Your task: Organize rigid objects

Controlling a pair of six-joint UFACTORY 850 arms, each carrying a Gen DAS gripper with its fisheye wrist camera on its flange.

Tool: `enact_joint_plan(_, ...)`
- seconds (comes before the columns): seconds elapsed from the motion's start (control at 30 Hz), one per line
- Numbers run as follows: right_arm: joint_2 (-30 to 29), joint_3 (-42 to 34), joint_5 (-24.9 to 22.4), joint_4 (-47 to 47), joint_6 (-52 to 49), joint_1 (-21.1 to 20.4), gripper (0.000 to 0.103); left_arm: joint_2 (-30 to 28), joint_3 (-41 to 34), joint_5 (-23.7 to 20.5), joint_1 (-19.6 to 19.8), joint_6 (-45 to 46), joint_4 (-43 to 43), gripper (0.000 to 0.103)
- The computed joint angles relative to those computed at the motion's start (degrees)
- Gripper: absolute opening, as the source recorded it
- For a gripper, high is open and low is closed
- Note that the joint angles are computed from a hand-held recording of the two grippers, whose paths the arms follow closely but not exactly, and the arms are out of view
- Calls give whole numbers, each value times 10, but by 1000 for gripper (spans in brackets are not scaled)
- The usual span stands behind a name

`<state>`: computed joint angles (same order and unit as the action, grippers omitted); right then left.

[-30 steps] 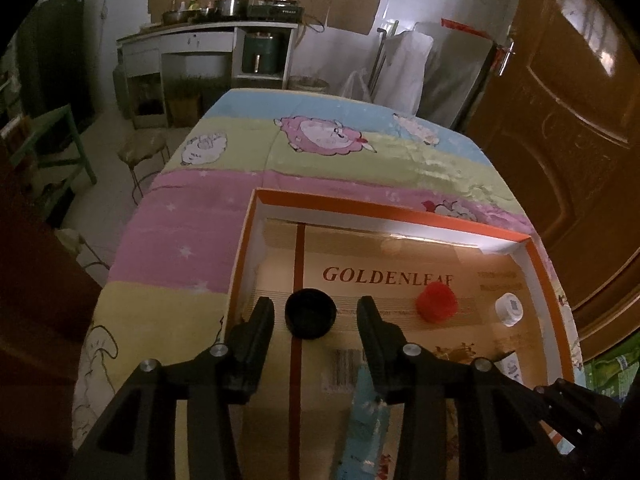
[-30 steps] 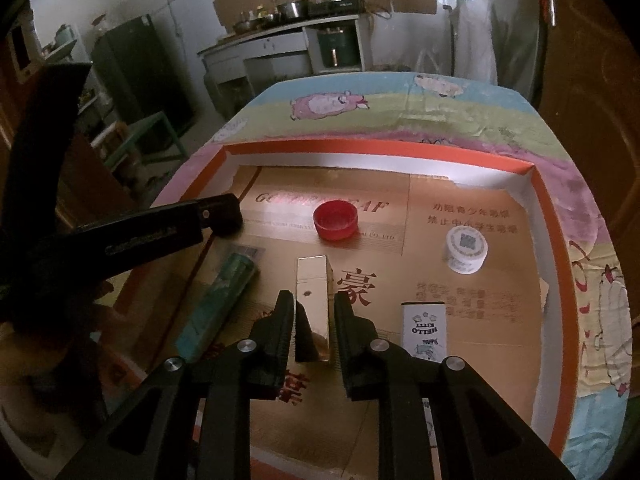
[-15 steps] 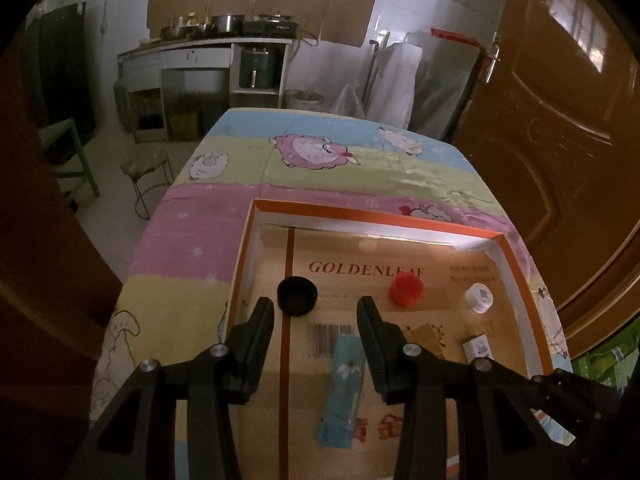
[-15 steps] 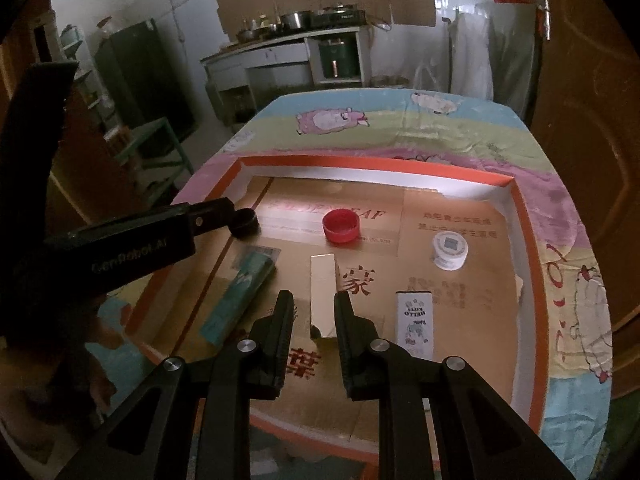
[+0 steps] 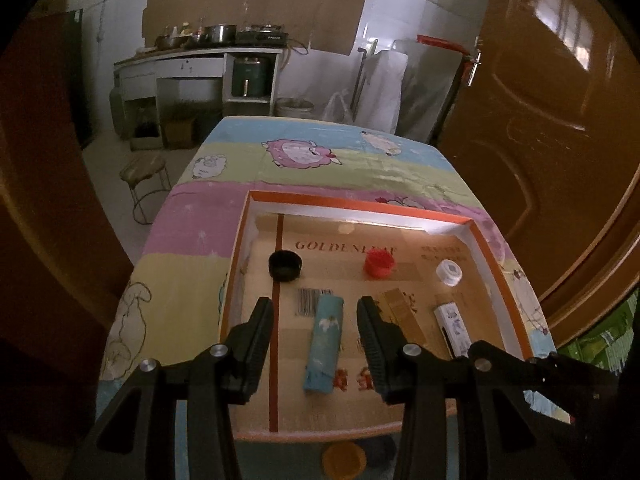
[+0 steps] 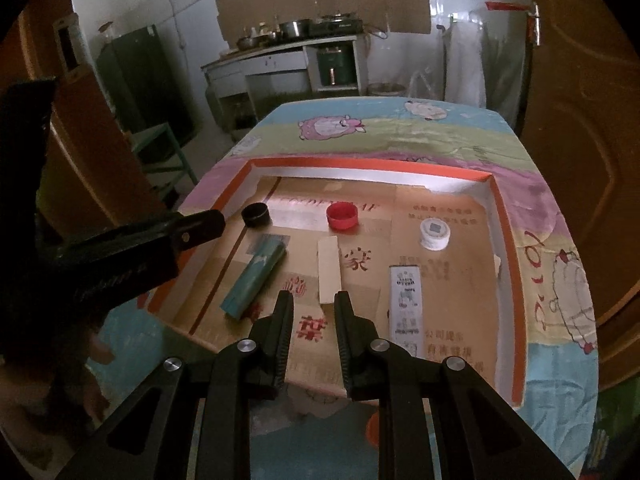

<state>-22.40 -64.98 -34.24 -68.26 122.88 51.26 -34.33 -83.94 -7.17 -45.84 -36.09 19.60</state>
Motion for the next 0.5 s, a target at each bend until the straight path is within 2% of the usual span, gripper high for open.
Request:
enact_joint_plan(0.4,9,4,-34,14,4,32,21,46,66,14,-15,-243,249,43)
enact_joint_plan(0.5,12,4,-44,18,4,39,21,59,83,18,-18,-341,347,43)
